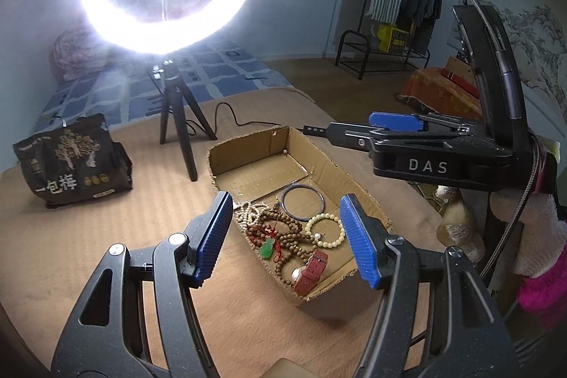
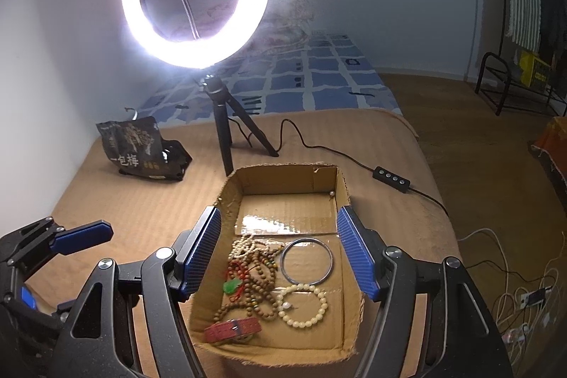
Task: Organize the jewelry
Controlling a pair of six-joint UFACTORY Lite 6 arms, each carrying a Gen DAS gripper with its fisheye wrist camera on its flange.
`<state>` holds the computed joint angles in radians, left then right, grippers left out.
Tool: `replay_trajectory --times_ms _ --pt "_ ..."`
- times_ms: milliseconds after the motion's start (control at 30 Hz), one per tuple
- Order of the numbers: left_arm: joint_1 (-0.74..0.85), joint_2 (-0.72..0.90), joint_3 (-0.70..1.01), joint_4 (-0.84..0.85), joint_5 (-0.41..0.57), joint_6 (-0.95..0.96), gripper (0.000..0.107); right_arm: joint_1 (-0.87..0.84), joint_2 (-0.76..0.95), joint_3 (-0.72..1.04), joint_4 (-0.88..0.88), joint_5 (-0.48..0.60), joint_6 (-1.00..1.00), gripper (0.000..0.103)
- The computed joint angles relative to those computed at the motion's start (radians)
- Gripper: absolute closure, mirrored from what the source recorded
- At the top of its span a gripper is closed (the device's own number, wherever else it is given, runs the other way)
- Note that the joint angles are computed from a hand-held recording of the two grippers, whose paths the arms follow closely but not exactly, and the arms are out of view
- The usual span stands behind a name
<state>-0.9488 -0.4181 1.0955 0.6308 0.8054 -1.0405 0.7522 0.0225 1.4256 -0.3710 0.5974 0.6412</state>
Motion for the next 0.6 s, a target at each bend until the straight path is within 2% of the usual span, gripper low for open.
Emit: replay_trajectory --times_ms 133,300,467,600 --pt "-0.073 -0.066 -0.010 0.051 0.091 -0.057 0.042 0.063 -0.029 0.008 -0.073 0.052 0.081 0.035" --pt "-0.237 -0.153 -0.017 0.136 0.263 -0.160 0.042 0.172 -0.074 0.015 -0.181 0.150 0.212 0.035" --pt "-0.515 -0.207 -0.005 0.261 0.523 -0.314 0.042 0.305 -0.126 0.012 -0.293 0.255 0.349 0.033" --pt "-0.799 -0.210 0.011 0.360 0.779 -0.472 0.032 0.427 -0.163 -0.008 -0.379 0.347 0.472 0.030"
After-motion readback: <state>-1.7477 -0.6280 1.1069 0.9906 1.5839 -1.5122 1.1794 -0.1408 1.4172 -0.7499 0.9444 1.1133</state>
